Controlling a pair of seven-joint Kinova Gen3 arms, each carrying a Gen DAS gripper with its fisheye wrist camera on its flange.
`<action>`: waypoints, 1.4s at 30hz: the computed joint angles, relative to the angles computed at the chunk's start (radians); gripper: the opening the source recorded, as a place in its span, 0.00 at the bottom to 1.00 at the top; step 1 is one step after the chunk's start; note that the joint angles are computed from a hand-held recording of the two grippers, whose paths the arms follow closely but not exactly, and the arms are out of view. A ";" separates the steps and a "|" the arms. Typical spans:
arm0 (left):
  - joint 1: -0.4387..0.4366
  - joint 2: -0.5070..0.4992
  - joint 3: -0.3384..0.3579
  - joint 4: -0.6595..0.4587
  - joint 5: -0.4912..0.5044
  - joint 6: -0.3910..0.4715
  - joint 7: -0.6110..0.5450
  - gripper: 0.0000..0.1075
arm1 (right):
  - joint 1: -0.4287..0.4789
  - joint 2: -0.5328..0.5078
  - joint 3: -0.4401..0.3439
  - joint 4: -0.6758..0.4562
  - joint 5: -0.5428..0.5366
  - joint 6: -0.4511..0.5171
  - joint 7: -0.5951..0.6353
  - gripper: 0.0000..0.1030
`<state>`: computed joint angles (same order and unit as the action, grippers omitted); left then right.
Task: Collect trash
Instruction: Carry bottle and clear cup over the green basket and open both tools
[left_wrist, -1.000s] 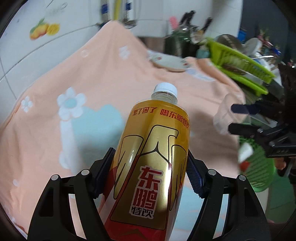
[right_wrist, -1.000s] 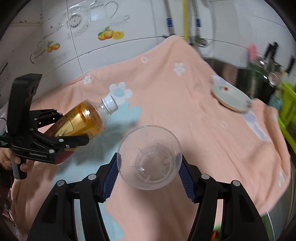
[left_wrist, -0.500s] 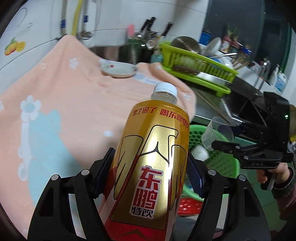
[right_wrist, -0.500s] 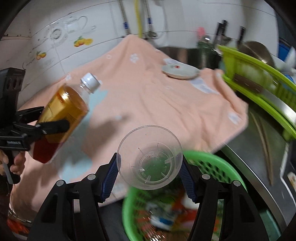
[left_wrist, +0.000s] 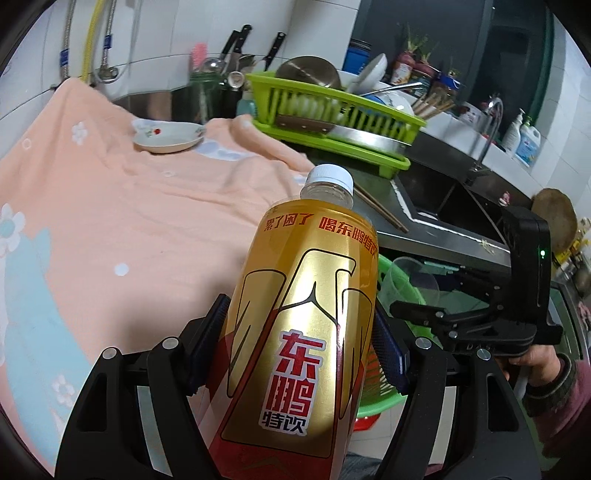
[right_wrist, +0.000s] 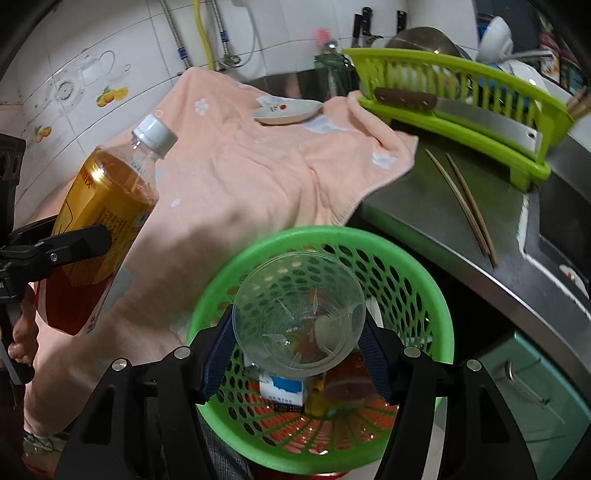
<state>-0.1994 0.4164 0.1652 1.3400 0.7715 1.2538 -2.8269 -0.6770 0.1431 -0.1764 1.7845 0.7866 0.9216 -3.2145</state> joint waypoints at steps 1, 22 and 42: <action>0.004 -0.001 0.002 0.003 0.001 0.001 0.003 0.66 | -0.003 -0.004 -0.001 0.007 0.003 0.004 -0.014 0.60; 0.118 0.016 0.029 0.033 -0.035 -0.054 0.086 0.66 | -0.031 -0.071 -0.080 0.107 0.088 0.086 -0.235 0.84; 0.163 0.057 0.058 0.017 -0.046 -0.045 0.181 0.68 | -0.033 -0.096 -0.104 0.141 0.100 0.118 -0.288 0.87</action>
<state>-0.0364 0.4736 0.2228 1.3566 0.7252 1.2090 -2.6463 -0.7098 0.0473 -0.2800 1.9254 0.8869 1.0391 -3.5027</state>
